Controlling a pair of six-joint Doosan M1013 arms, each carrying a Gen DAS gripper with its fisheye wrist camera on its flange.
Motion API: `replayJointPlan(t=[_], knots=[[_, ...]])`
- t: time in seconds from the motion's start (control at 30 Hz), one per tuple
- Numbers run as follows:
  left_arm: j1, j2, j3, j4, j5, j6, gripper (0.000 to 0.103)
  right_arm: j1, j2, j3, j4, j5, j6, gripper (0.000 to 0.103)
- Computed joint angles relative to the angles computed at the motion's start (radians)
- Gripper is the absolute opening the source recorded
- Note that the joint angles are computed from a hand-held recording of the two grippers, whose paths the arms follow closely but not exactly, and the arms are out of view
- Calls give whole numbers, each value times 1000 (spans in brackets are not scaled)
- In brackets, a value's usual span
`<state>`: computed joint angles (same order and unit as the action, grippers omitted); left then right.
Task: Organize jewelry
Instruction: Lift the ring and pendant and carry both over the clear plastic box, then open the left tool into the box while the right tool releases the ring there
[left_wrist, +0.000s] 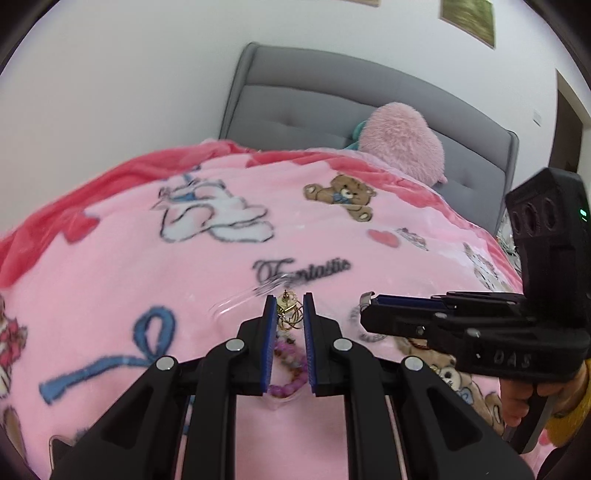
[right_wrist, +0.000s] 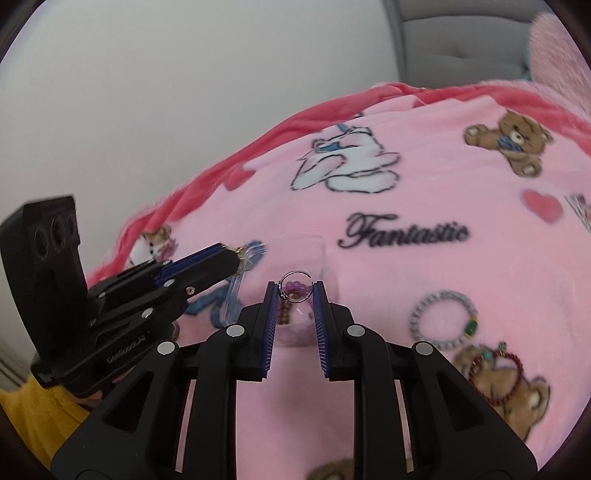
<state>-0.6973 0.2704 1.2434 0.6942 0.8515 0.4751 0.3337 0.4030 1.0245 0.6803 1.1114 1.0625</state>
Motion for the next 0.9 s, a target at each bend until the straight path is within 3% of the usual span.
replayJointPlan(t=[0.4, 0.9], knots=[[25, 4, 19, -66, 9, 0, 14, 31, 24, -18, -72, 1, -1, 19], [31, 6, 25, -86, 9, 2, 17, 17, 16, 2, -44, -16, -1, 20]])
